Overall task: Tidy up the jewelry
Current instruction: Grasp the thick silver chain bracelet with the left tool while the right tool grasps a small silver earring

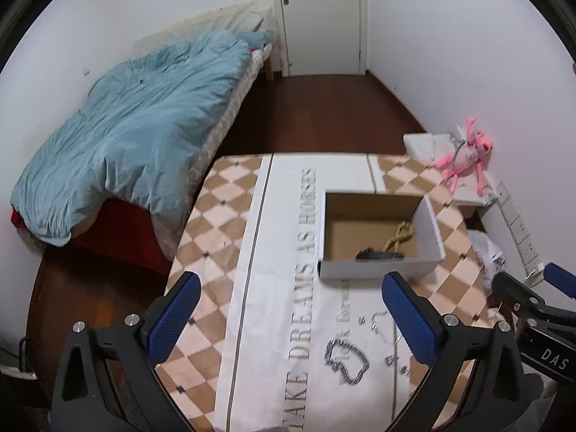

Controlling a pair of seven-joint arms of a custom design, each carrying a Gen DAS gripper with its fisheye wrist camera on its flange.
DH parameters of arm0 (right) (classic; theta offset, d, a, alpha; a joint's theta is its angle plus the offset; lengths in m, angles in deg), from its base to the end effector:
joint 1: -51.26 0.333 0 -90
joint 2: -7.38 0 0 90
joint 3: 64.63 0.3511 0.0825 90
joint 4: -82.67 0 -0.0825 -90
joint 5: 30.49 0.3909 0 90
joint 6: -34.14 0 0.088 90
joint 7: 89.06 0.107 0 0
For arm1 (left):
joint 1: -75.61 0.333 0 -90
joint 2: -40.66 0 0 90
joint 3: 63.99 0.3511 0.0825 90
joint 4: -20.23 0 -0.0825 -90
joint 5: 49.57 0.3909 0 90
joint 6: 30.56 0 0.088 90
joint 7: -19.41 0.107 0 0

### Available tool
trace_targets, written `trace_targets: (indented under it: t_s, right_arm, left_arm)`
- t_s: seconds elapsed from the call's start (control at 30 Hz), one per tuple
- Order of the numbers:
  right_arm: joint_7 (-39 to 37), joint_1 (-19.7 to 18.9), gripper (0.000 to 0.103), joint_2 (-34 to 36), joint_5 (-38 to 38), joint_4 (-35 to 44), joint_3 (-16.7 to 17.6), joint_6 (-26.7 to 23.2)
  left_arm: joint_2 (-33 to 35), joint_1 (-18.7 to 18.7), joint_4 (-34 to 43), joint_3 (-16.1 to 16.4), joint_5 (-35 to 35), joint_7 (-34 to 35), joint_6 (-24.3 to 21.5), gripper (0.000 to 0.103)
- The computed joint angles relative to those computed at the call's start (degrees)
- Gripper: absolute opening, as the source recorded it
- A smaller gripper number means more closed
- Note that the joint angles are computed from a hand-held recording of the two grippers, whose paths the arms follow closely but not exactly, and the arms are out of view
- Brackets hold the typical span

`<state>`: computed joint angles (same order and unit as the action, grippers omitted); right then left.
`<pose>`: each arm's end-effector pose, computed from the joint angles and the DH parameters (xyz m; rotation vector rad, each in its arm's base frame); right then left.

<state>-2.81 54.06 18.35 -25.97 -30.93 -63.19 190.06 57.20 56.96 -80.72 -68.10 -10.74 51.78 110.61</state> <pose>0.6458 0.0441 0.4625 -1.9605 1.8194 -0.4740 0.6352 -0.2621 0.4764 -1.9599 1.6551 -0.4708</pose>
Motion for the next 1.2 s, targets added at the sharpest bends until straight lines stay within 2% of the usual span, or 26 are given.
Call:
trace_targets:
  t_s: [0.27, 0.47, 0.67, 0.73, 0.77, 0.87, 0.9, 0.93, 1.0, 1.2]
  right_arm:
    - [-3.29, -2.91, 0.098, 2.34, 5.86, -5.09, 0.64, -3.67]
    - [-3.15, -3.77, 0.098, 4.46, 7.09, -8.02, 0.39, -2.89]
    - [-1.71, -4.74, 0.085, 5.53, 6.9, -8.46, 0.48, -1.61]
    - [-0.95, -4.66, 0.084, 5.75, 6.25, -8.22, 0.37, -1.35]
    - [-0.77, -4.74, 0.084, 5.9, 6.23, -8.04, 0.49, -1.33]
    - [0.02, -4.74, 0.079, 6.49, 5.75, -7.2, 0.63, -2.05]
    - [0.17, -4.72, 0.079, 6.62, 5.6, -6.96, 0.69, -2.27]
    - [0.14, -4.8, 0.078, 6.77, 5.64, -6.74, 0.83, -2.44]
    - [-0.25, -5.08, 0.075, 6.9, 6.2, -6.38, 1.26, -2.71]
    - [-4.41, -6.26, 0.074, 7.04, 10.44, -5.22, 3.53, -3.43]
  left_arm:
    - [2.34, -0.41, -3.6, -1.07, -4.1, 1.82, -2.23, 0.103]
    - [7.08, 0.3, -3.18, -2.04, -13.11, 8.05, -1.78, 0.102]
    - [10.48, 0.45, -3.05, -1.57, -21.05, 12.99, 1.85, 0.099]
    - [11.68, 0.22, -2.34, -1.38, -22.89, 14.67, 1.96, 0.074]
    - [12.05, -0.21, -2.11, -1.02, -23.03, 15.17, 2.33, 0.074]
    - [12.35, -1.83, -2.1, 0.37, -21.75, 15.79, 5.07, 0.05]
    - [12.29, -2.22, -1.99, 0.62, -21.49, 16.23, 5.55, 0.024]
    - [12.36, -2.01, -1.82, 0.41, -22.07, 17.17, 5.82, 0.006]
    - [11.76, -0.28, -2.92, -1.1, -25.63, 19.59, 7.39, 0.006]
    - [7.32, 0.08, -8.74, 0.25, -28.46, 19.83, 12.39, 0.006]
